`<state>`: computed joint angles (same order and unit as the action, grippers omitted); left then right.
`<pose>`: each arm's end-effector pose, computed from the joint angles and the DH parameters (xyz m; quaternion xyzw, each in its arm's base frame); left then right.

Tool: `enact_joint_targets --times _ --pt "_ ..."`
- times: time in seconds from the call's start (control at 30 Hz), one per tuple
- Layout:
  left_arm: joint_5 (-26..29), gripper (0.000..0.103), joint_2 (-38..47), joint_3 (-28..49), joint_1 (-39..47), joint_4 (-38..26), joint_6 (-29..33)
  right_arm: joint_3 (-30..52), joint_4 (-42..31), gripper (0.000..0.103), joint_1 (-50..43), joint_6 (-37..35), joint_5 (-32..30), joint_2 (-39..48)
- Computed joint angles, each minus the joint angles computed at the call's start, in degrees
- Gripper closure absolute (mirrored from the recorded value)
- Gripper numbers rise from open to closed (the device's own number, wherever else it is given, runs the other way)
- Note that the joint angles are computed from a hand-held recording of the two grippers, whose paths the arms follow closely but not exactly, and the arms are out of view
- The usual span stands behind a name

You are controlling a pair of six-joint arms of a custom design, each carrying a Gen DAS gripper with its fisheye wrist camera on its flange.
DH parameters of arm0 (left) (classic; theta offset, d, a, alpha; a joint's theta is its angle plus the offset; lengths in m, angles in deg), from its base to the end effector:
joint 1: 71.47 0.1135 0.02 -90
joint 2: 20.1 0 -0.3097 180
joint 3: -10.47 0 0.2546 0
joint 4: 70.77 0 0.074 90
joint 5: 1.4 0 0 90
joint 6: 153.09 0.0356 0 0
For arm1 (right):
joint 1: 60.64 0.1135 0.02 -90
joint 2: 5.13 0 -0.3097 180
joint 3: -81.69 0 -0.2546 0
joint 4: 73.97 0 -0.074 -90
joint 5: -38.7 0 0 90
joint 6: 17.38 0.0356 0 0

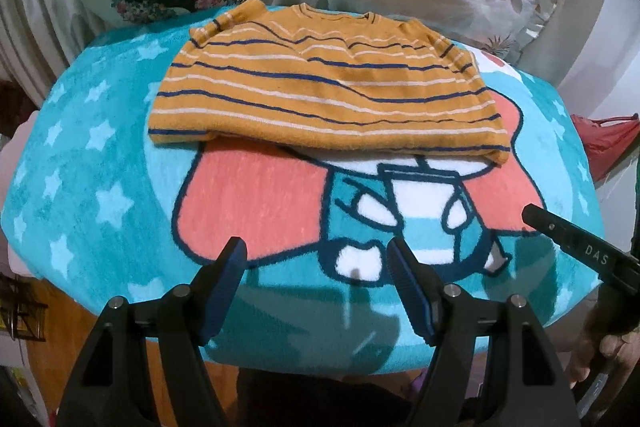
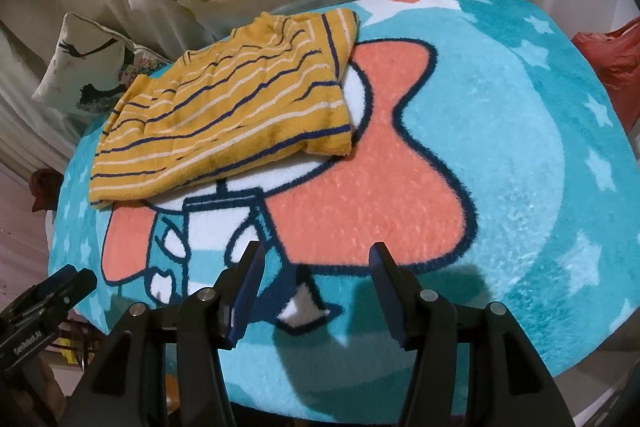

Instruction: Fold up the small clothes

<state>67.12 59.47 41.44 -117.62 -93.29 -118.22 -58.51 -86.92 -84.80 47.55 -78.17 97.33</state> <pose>0.1251 -0.1114 0.1257 -0.1063 0.9638 -0.0080 0.2443 0.2165 -0.0795 0.0873 -0.0368 0.9647 0.1588 0.2068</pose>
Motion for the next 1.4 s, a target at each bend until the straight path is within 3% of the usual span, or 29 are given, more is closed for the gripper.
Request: enact_joint_targets --times 0.3,0.5,0.63,0.7,0.9,1.1,1.2,1.4 --pt "4.4 0.031 -1.4 -3.1 11.1 4.1 9.3 0.4 4.3 0.043 7.2 8.7 2.3 1.2" --pt "12.8 0.032 -5.7 -6.5 32.5 7.3 25.8 2.2 6.7 0.043 22.4 18.9 6.6 0.2" --pt "18.8 0.032 -3.9 -6.4 46.8 9.5 37.3 7.2 6.5 0.045 33.6 25.6 8.5 2.1" --pt "21.8 0.032 -2.0 -5.7 54.3 10.4 43.4 10.8 6.5 0.052 39.3 29.0 9.0 4.0" --pt "27.4 0.032 4.4 -2.7 70.7 11.8 57.5 27.9 4.0 0.053 53.5 34.9 15.7 14.0" --pt "29.7 0.031 10.8 1.1 80.6 12.7 68.5 53.5 -10.3 0.053 59.3 34.9 21.5 29.2" --pt "30.7 0.031 13.0 3.1 84.3 12.3 72.1 67.0 -19.5 0.053 60.9 34.4 25.4 37.6" --pt "31.5 0.031 16.8 7.2 88.2 10.5 74.9 75.7 -24.6 0.051 60.4 35.9 25.8 42.8"
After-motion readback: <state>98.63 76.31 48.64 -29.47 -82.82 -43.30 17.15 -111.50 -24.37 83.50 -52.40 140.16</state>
